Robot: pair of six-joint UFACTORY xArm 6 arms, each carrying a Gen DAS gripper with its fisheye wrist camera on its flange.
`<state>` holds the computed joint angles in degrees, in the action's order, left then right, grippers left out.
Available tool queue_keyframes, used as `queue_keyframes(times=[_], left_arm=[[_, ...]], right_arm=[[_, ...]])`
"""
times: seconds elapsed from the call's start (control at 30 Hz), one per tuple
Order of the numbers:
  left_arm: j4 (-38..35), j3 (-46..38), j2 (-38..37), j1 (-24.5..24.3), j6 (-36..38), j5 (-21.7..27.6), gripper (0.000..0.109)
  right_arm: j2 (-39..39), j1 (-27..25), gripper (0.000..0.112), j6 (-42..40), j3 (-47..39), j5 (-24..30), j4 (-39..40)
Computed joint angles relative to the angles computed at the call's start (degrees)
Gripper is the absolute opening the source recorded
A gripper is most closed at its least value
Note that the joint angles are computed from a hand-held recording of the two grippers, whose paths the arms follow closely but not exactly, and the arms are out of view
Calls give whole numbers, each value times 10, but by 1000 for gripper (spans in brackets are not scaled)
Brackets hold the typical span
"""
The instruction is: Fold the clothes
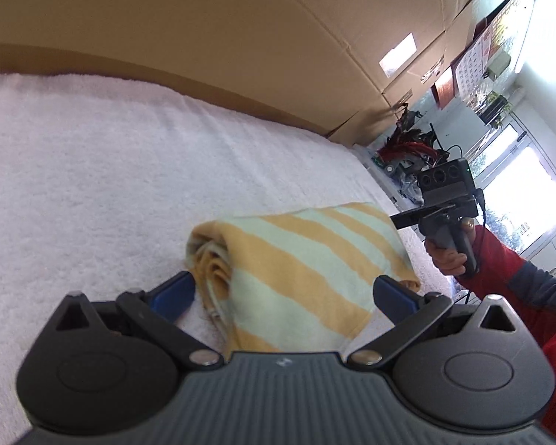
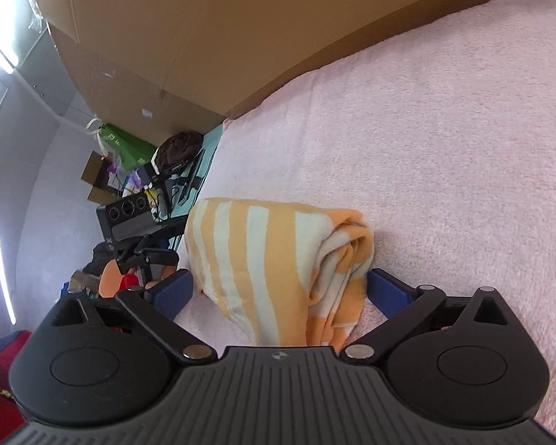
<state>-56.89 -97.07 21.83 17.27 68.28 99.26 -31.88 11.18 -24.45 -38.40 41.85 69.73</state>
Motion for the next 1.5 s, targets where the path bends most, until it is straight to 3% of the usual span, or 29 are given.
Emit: queue_keyframes(times=[0.13, 0.23, 0.4, 0.47, 0.63, 0.73, 0.9, 0.97, 1.03, 1.07, 1.13, 1.17, 1.33, 1.43, 1.5], left_arm=[[-1, 26, -20, -6, 25, -19, 102], [1, 53, -42, -13, 48, -42, 102], [-5, 0, 3, 0, 24, 4, 102], [-9, 9, -3, -7, 21, -7, 102], [-15, 33, -19, -10, 13, -23, 102], [-20, 30, -15, -4, -6, -13, 102], [-32, 57, -31, -7, 13, -36, 102], [-30, 90, -58, -12, 40, -65, 102], [-35, 126, -85, -16, 51, -95, 101], [-40, 144, -98, -18, 51, -112, 100], [-50, 174, -120, -22, 49, -140, 95], [-55, 187, -131, -23, 46, -156, 87], [-65, 193, -131, -22, 13, -174, 66], [-78, 196, -133, -16, -10, -165, 55], [-88, 190, -132, -11, -21, -151, 53]], right_arm=[[4, -2, 103, -37, 0, 3, 24], [-2, 16, 103, -68, 10, -28, 65], [-32, 1, 97, -113, 34, -4, 80], [-19, 8, 103, -129, 26, -8, 101], [-1, 33, 103, -173, 15, -36, 138], [-16, 15, 101, -193, 33, -19, 185], [-8, 83, 98, -145, 23, -136, 114], [-7, 99, 87, -112, 23, -169, 93], [-21, 99, 50, -66, 43, -193, 85], [-28, 99, 48, -43, 52, -205, 80], [-32, 111, 46, -39, 57, -223, 81], [-31, 117, 46, -33, 56, -227, 67], [-20, 134, 45, -31, 50, -254, 53], [-20, 157, 42, -1, 51, -291, 34], [-19, 163, 42, -38, 43, -299, 96]])
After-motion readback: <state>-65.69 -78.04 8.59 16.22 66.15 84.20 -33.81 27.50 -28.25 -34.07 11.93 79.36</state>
